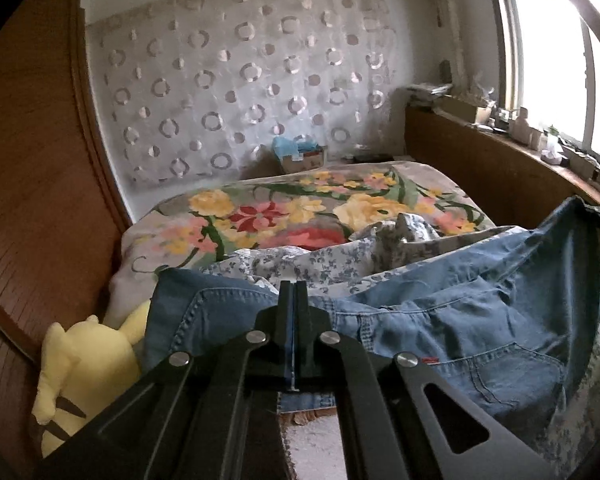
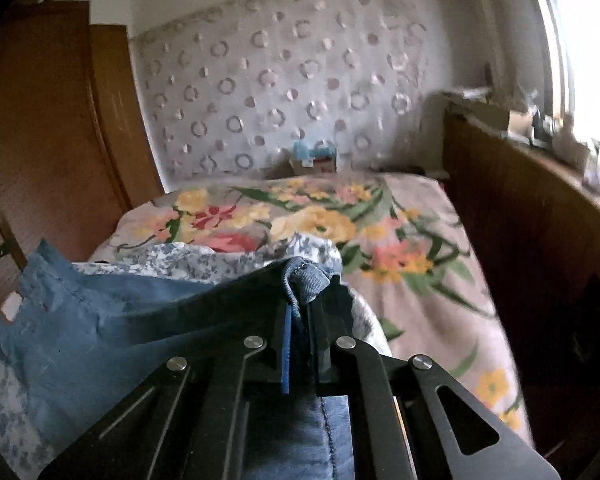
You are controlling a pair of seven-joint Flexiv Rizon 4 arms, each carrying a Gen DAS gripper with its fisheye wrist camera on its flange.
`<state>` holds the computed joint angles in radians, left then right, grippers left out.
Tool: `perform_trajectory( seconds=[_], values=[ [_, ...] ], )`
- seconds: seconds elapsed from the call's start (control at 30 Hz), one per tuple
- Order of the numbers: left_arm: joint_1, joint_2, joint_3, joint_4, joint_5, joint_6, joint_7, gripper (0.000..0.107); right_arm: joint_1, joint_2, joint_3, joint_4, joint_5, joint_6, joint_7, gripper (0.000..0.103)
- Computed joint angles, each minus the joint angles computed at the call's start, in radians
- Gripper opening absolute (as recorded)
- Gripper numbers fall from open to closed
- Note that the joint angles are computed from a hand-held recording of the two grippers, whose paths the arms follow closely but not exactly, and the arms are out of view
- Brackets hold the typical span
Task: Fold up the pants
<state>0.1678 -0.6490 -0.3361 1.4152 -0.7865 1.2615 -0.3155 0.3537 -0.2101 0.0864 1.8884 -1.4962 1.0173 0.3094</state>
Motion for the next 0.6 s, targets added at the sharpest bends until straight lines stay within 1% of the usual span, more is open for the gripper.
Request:
perform_trajectory(
  seconds=[0.03, 0.07, 0.13, 0.17, 0.2, 0.23, 0.27, 0.33, 0.4, 0.5, 0.57, 0.6],
  values=[
    [-0.001, 0.003, 0.021, -0.012, 0.021, -0.075, -0.027, 0.0, 0.004, -0.007, 0.003, -0.008, 0.018, -0.007, -0.025, 0.006],
    [-0.006, 0.002, 0.038, -0.02, 0.035, -0.111, -0.046, 0.0, 0.007, -0.015, 0.003, -0.013, 0.032, -0.01, -0.043, 0.006],
    [-0.026, -0.006, 0.069, -0.03, 0.065, -0.125, -0.072, 0.004, 0.017, -0.03, 0.002, -0.019, 0.053, -0.019, -0.07, 0.006],
    [-0.03, -0.009, 0.076, -0.032, 0.078, -0.136, -0.075, 0.017, 0.021, -0.037, -0.002, -0.021, 0.057, -0.018, -0.074, 0.006],
    [-0.034, -0.016, 0.088, -0.045, 0.095, -0.164, -0.09, 0.032, 0.024, -0.044, -0.005, -0.02, 0.057, -0.017, -0.071, 0.006],
    [-0.039, -0.023, 0.099, -0.057, 0.108, -0.185, -0.11, 0.037, 0.026, -0.047, -0.006, -0.025, 0.069, -0.015, -0.079, 0.006],
    [-0.045, -0.031, 0.11, -0.068, 0.12, -0.193, -0.13, 0.037, 0.028, -0.054, -0.01, -0.023, 0.066, -0.009, -0.071, 0.006],
    [-0.064, -0.052, 0.142, -0.102, 0.164, -0.208, -0.186, 0.037, 0.034, -0.065, -0.011, -0.052, 0.119, -0.017, -0.126, 0.006],
    [-0.071, -0.068, 0.156, -0.132, 0.197, -0.235, -0.224, 0.037, 0.042, -0.069, -0.016, -0.058, 0.143, -0.02, -0.151, 0.006],
    [-0.069, -0.08, 0.15, -0.15, 0.223, -0.24, -0.239, 0.037, 0.047, -0.074, -0.024, -0.071, 0.176, -0.02, -0.18, 0.006],
    [-0.066, -0.083, 0.139, -0.149, 0.228, -0.226, -0.232, 0.037, 0.053, -0.067, -0.027, -0.065, 0.178, -0.023, -0.175, 0.006],
    [-0.063, -0.082, 0.133, -0.144, 0.231, -0.216, -0.221, 0.032, 0.054, -0.063, -0.027, -0.062, 0.18, -0.025, -0.175, 0.006]
  ],
)
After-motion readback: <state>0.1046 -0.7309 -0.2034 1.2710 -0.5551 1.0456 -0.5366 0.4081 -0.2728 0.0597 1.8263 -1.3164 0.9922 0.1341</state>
